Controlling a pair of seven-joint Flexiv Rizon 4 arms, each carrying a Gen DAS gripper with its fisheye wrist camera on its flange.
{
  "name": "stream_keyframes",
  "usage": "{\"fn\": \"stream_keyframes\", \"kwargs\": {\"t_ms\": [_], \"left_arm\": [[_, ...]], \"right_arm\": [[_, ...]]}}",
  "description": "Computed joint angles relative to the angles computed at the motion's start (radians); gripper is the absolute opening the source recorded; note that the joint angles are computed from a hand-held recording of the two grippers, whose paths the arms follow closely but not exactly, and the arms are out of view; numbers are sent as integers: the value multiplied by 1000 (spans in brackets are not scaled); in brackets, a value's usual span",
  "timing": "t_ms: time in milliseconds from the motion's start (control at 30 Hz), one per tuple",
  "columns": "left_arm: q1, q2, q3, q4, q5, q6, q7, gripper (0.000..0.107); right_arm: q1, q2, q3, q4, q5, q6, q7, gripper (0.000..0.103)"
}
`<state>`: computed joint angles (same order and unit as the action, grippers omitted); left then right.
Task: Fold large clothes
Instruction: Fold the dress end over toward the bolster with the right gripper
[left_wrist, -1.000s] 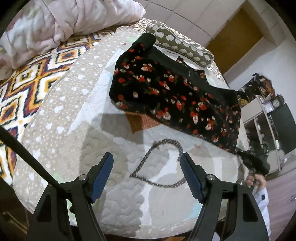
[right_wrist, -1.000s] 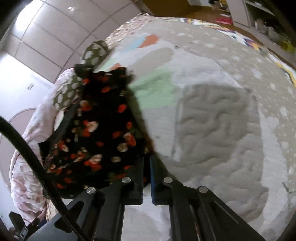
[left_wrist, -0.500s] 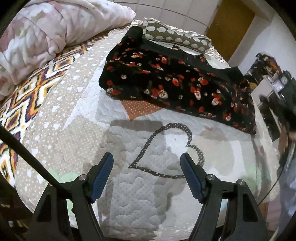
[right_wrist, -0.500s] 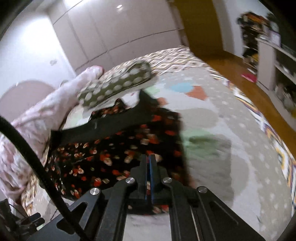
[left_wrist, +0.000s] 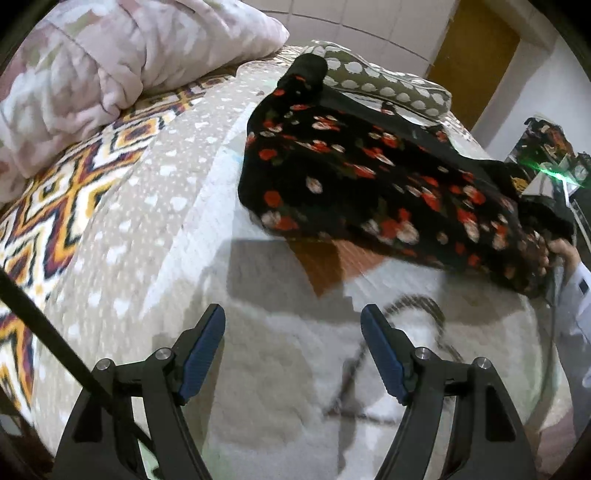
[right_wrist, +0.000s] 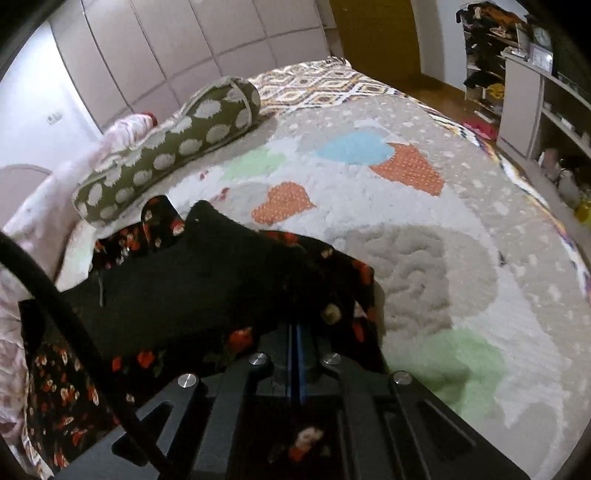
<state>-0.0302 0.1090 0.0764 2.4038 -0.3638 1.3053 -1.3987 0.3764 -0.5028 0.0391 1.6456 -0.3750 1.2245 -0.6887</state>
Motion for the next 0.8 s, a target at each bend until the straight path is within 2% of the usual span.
{"fn": "stream_keyframes", "kwargs": {"t_ms": [133,200,300,467,567,600,667,700,733,767,800], "left_arm": [[7,-69,-8,-29,-17,31,16,75],[15,-91,-13,-40,11,40,-5,80],[19,-107,-19,-47,77,72,-56,86],[24,-135,-17,-54,190,122,-120,94],[23,-147,-13,-75,265,107,-149,102],[23,-149,-7,-89,309,92,-179,103],[25,-150,-10,-87,302,95,-171,103],[26,-148,-17,-75,263,112,-141,103],[26,-146,-27,-56,205,138,-98,103],[23,-143,-40,-33,130,168,-42,103],[18,-140,-52,-15,59,192,10,103]], "right_arm": [[24,11,-62,98,-41,193,54,1],[6,6,-50,122,-9,272,62,1],[11,0,-55,129,23,319,65,1],[101,7,-165,156,-4,345,103,1],[104,7,-168,147,-13,321,103,1],[93,8,-150,137,-16,295,93,1],[69,19,-108,103,-26,195,67,1],[77,38,-105,87,-54,117,57,5],[92,55,-116,89,-93,84,69,7],[128,82,-154,107,-165,72,117,16],[157,110,-185,135,-237,98,177,31]]}}
